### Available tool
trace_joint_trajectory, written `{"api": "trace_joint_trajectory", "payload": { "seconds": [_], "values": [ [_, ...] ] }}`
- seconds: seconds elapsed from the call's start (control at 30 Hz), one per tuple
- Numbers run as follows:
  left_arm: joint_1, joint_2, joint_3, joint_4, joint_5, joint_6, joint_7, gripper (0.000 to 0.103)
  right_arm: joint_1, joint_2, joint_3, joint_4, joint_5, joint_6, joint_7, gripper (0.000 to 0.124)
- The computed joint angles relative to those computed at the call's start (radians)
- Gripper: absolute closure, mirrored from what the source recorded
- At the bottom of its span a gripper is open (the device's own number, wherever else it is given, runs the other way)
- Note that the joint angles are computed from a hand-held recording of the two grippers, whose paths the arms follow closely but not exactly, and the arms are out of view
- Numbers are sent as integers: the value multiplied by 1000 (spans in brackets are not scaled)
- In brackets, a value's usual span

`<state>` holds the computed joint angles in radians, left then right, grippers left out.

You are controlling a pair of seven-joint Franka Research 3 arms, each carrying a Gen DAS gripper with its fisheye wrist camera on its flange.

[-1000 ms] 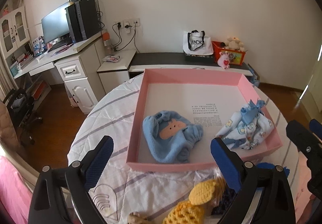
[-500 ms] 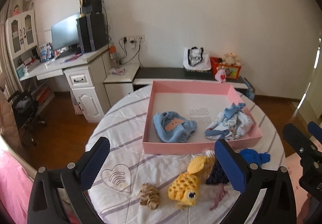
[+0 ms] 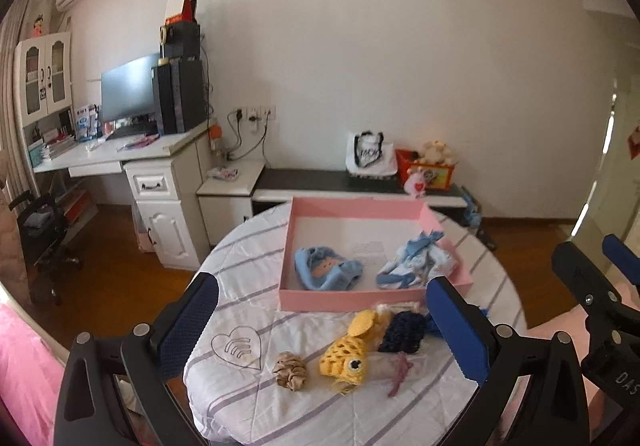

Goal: Organize soft objects
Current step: 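Withdraw both tools up and away from the pink box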

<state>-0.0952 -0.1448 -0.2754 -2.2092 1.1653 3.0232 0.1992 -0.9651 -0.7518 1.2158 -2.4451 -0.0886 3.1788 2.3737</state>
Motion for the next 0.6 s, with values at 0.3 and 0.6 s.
{"api": "trace_joint_trajectory", "payload": {
  "seconds": [0.3,0.6],
  "values": [
    [32,-155,-51,-64,363,-44,-393,0,74,-134,-61,-63,44,50,12,21],
    [-49,-177,-21,-88,484,-123,-504,0,94,-178,-73,-80,68,44,14,21]
  ]
}}
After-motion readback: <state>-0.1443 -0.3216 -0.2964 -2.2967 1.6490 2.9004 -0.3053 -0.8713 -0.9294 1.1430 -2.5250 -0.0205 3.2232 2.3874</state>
